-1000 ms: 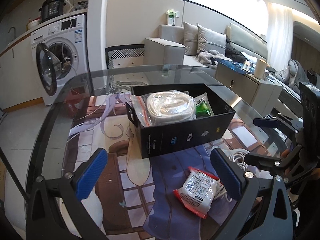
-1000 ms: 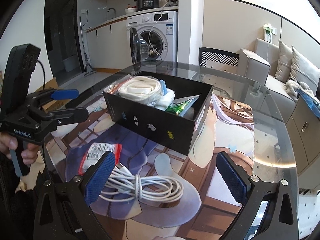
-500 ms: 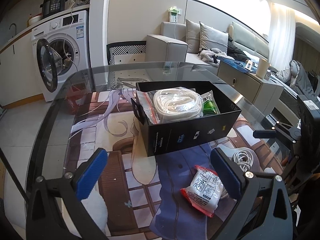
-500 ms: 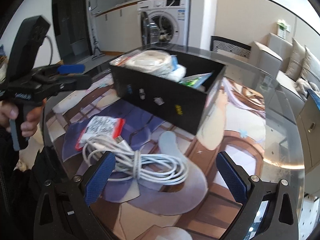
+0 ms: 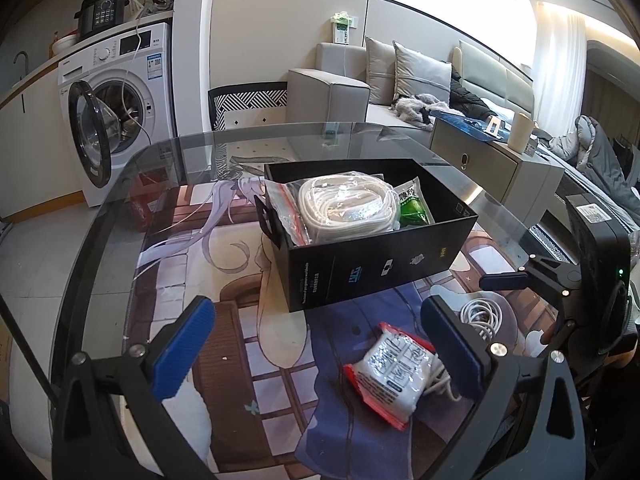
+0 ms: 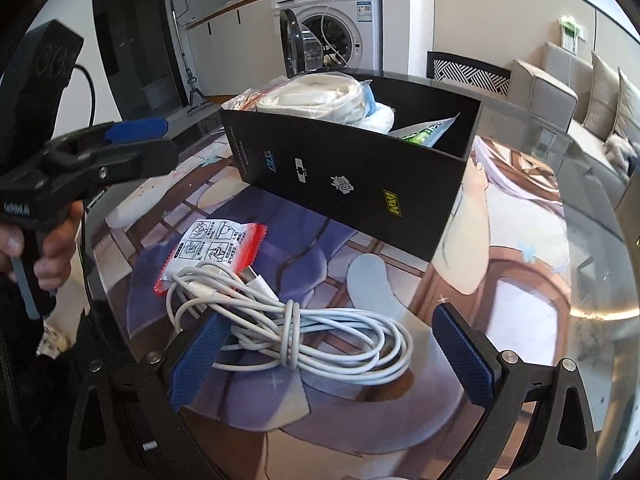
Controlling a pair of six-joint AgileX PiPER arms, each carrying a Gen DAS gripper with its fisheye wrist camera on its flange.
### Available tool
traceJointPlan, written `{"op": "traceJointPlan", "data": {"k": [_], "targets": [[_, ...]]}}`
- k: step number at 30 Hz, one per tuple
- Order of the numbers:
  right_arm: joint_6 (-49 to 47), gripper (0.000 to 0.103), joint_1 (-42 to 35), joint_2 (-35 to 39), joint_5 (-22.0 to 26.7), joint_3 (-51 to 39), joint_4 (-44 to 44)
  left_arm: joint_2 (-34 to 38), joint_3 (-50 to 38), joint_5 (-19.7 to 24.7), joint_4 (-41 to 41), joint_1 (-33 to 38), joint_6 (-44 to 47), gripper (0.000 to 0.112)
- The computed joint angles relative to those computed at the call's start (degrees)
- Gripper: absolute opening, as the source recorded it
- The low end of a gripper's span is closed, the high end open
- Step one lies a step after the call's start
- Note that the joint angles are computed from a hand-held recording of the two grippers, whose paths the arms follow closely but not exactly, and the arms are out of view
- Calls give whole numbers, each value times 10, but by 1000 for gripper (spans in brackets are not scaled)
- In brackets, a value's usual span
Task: Organize soft objects
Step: 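Grasp the coiled white cable with the right gripper and lift it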
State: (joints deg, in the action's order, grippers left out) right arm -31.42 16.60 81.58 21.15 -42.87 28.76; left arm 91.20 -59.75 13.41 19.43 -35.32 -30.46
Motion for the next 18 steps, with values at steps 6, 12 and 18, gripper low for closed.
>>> {"op": "traceJointPlan", "data": {"k": [6,12,18], "targets": [[4,102,-5,14,-2,-7,31,1,1,-1,-6,1,5,103],[-11,84,-20,8,11,-8,48,2,0,0,-8,2,7,103],[-41,64,-65,-1,31,-7,88,2,0,1,-4,1,3,103]]}}
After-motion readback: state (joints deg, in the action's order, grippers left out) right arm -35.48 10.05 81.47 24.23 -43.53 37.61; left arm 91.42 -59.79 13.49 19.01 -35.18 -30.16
